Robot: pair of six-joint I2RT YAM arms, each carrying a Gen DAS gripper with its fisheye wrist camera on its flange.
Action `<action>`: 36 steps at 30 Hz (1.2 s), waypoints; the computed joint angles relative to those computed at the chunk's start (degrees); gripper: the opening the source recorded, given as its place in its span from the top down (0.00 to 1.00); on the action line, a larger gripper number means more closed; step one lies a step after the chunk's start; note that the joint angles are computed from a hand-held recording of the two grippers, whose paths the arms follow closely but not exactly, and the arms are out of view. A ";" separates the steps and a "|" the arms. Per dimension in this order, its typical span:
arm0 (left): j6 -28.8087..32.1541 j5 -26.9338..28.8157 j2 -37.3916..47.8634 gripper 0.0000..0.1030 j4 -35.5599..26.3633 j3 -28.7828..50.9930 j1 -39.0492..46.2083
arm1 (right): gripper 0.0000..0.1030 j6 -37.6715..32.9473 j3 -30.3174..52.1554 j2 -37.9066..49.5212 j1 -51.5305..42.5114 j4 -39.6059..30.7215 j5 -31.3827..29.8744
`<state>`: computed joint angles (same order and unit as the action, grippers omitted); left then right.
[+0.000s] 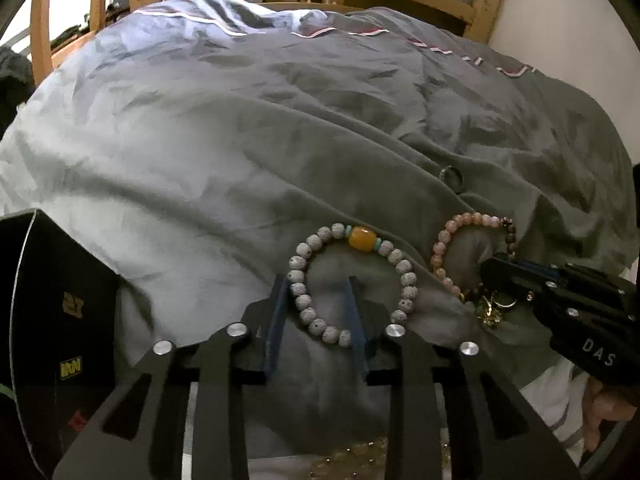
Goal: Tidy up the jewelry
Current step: 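Close the left tool on the white bead bracelet while the right tool grasps the dark bead bracelet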
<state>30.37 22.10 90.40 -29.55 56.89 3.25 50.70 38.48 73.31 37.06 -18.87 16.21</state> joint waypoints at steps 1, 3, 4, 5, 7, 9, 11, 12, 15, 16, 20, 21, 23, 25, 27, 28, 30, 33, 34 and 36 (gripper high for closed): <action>0.12 -0.47 -0.24 0.72 0.54 -0.41 -0.29 | 0.86 0.06 0.06 0.15 0.04 -0.02 0.00; 0.20 -0.27 -0.13 0.72 0.50 -0.43 -0.14 | 0.86 0.07 0.16 0.21 0.00 0.00 0.05; 0.27 0.11 0.08 0.72 0.12 -0.10 0.14 | 0.86 0.16 0.22 0.22 0.05 -0.02 0.26; 0.32 0.51 0.40 0.73 -0.43 0.35 0.35 | 0.86 0.31 0.15 0.13 0.13 -0.02 0.51; 0.65 0.94 0.35 0.80 -1.08 0.60 0.54 | 0.86 0.57 -0.10 -0.02 0.25 0.12 0.79; 0.91 1.20 -0.08 0.83 -1.24 0.58 0.49 | 0.86 0.88 -0.28 -0.30 0.45 0.04 1.45; 1.19 1.65 -0.87 0.88 -1.47 0.22 0.61 | 0.86 1.21 -0.57 -1.10 0.98 -0.20 2.36; 1.25 1.92 -1.32 0.90 -1.66 0.01 0.72 | 0.86 1.51 -0.77 -1.80 1.39 -0.47 3.09; 1.73 3.35 -3.42 0.90 -2.33 -0.64 1.43 | 0.86 2.63 -0.84 -3.72 2.32 -1.70 4.34; 1.84 3.94 -4.21 0.90 -2.60 -0.77 1.69 | 0.86 2.94 -0.82 -4.35 2.58 -2.00 4.65; 2.24 5.36 -7.09 0.90 -3.76 -1.44 2.22 | 0.86 3.78 0.55 -5.15 4.72 -4.48 7.15; 2.34 5.49 -7.57 0.90 -4.09 -1.55 2.26 | 0.86 3.95 0.69 -5.27 5.06 -4.83 7.46; 2.98 6.05 -9.15 0.90 -5.12 -2.02 2.82 | 0.86 5.02 1.08 -5.68 6.23 -6.07 8.28; 3.49 6.41 -10.34 0.90 -5.86 -2.35 3.40 | 0.86 5.84 1.57 -5.94 7.48 -7.27 9.25; 4.41 7.19 -11.92 0.90 -7.23 -2.70 4.48 | 0.86 6.84 1.97 -6.57 8.92 -8.74 10.33; 4.80 7.50 -12.33 0.90 -7.72 -2.77 4.85 | 0.86 7.43 2.18 -6.82 9.72 -9.42 10.89; 5.78 7.81 -13.92 0.90 -8.38 -3.48 5.79 | 0.86 8.50 2.72 -7.24 11.35 -10.99 11.97; 6.78 8.09 -15.31 0.90 -9.59 -4.00 6.81 | 0.86 10.02 3.20 -7.68 13.32 -12.74 13.42; 6.94 8.09 -15.75 0.90 -9.79 -4.21 6.98 | 0.86 10.54 3.27 -7.94 13.86 -13.34 13.84; 7.72 8.52 -16.70 0.90 -10.69 -4.33 7.75 | 0.86 11.35 3.01 -8.80 14.31 -13.70 13.85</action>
<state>38.09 30.62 73.70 -40.25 52.55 11.00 62.05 41.48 64.51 51.37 -32.56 30.06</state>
